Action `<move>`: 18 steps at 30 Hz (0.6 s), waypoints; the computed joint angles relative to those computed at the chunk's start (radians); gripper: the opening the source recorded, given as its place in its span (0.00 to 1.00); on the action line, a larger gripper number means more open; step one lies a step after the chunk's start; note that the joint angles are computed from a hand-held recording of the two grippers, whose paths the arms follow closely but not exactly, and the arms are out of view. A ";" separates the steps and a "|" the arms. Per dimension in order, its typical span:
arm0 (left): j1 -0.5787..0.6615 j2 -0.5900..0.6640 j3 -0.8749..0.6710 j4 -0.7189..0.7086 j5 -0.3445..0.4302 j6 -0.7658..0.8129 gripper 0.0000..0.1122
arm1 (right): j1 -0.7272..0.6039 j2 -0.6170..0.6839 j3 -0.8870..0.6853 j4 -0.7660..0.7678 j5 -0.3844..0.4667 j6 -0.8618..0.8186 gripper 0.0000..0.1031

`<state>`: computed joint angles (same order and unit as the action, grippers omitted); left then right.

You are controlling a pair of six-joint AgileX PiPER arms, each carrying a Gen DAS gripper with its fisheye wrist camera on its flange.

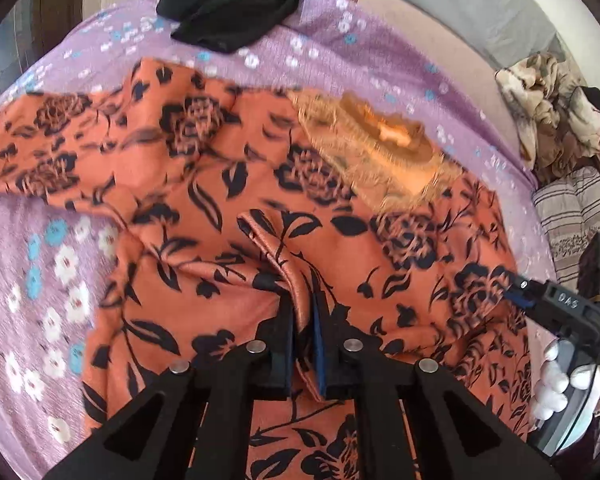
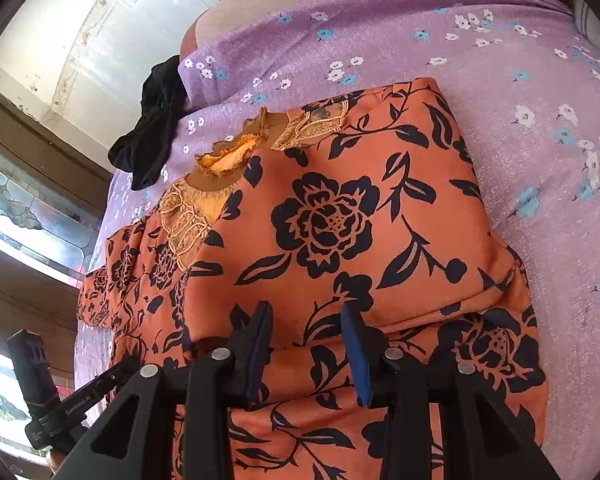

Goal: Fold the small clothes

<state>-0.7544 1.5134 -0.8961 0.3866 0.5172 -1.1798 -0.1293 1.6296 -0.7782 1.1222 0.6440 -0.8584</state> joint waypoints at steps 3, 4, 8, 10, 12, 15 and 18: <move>-0.015 0.025 -0.119 0.074 0.137 0.071 0.06 | -0.021 0.004 -0.007 0.015 0.009 -0.012 0.38; -0.029 0.044 -0.172 0.133 0.203 0.081 0.06 | -0.030 0.005 -0.010 0.022 0.017 -0.016 0.38; 0.007 0.156 -0.354 0.231 0.364 0.223 0.06 | -0.042 0.016 -0.023 0.033 0.027 -0.021 0.38; 0.073 0.194 -0.383 0.186 0.364 0.302 0.06 | -0.040 0.032 -0.033 0.035 0.032 -0.018 0.38; 0.135 0.254 -0.394 0.156 0.369 0.331 0.08 | -0.035 0.049 -0.044 0.032 0.035 -0.011 0.38; 0.198 0.287 -0.349 0.094 0.349 0.349 0.09 | -0.020 0.064 -0.053 0.031 0.028 -0.020 0.38; 0.261 0.104 -0.159 0.048 0.191 0.301 0.16 | -0.004 0.095 -0.073 0.005 0.045 -0.008 0.56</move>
